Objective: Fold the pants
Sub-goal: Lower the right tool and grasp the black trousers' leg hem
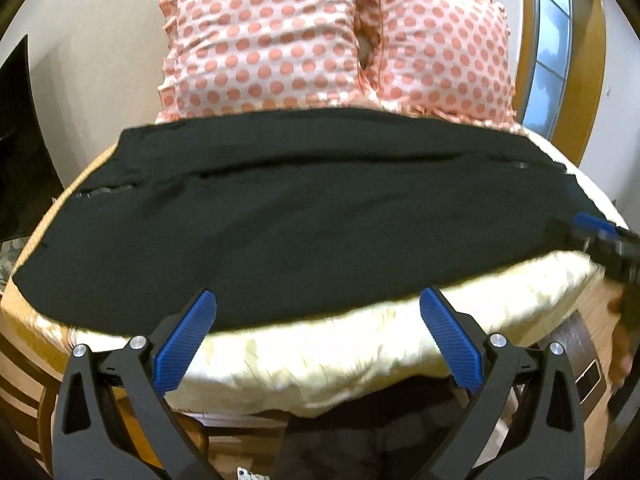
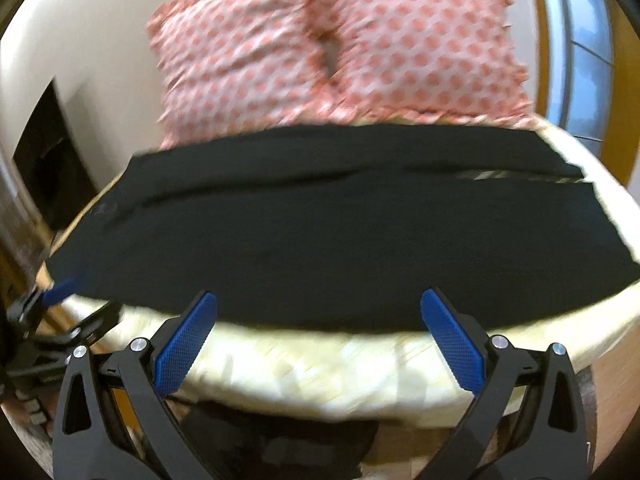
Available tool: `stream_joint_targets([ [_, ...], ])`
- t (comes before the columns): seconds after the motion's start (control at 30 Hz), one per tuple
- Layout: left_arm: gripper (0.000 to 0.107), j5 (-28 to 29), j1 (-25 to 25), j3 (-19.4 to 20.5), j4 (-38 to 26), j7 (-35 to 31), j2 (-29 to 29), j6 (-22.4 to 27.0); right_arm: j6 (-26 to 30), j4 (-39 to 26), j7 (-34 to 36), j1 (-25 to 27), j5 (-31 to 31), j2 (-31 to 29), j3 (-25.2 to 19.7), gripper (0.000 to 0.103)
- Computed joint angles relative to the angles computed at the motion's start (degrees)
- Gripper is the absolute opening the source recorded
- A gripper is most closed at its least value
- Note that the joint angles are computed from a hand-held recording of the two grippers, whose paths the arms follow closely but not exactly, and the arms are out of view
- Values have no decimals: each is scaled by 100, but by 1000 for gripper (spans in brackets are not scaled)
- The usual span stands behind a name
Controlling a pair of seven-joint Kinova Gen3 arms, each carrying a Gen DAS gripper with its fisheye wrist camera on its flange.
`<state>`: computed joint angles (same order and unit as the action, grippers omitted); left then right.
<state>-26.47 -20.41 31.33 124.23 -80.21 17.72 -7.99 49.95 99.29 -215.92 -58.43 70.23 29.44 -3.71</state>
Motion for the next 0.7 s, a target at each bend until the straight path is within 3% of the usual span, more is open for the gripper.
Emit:
stream_joint_targets([
  [0.07,101,346,295,-334,-102,-223,-74,-62,389,-104,302,197,-268,-92,-27,102],
  [0.17,101,1045,1079,-1131,-447,-690,-57,76,983,-378,911,948,-436,-83,-487,102],
  [0.23,101,1511,1584,-1662,-702,-1004,8,173,1101,-614,1357,1460,-650,-33,-582,102],
  [0.4,101,2677,2820,-2989,-1418,-1857,321,293,1182,-1419,2432,2196,-1349,306,-141,102],
  [0.5,101,2884,3518,-3766,-1900,-1754,565,565,1369,-2215,3130,2853,-1866,659,-138,94],
  [0.57,101,2661,3676,-3949,-2219,-1376,735,790,1384,-2745,3596,3149,-2267,976,147,84],
  [0.7,101,2646,3787,-4053,-2648,-1186,1015,1060,1489,-3807,4357,3583,-3199,1639,666,73],
])
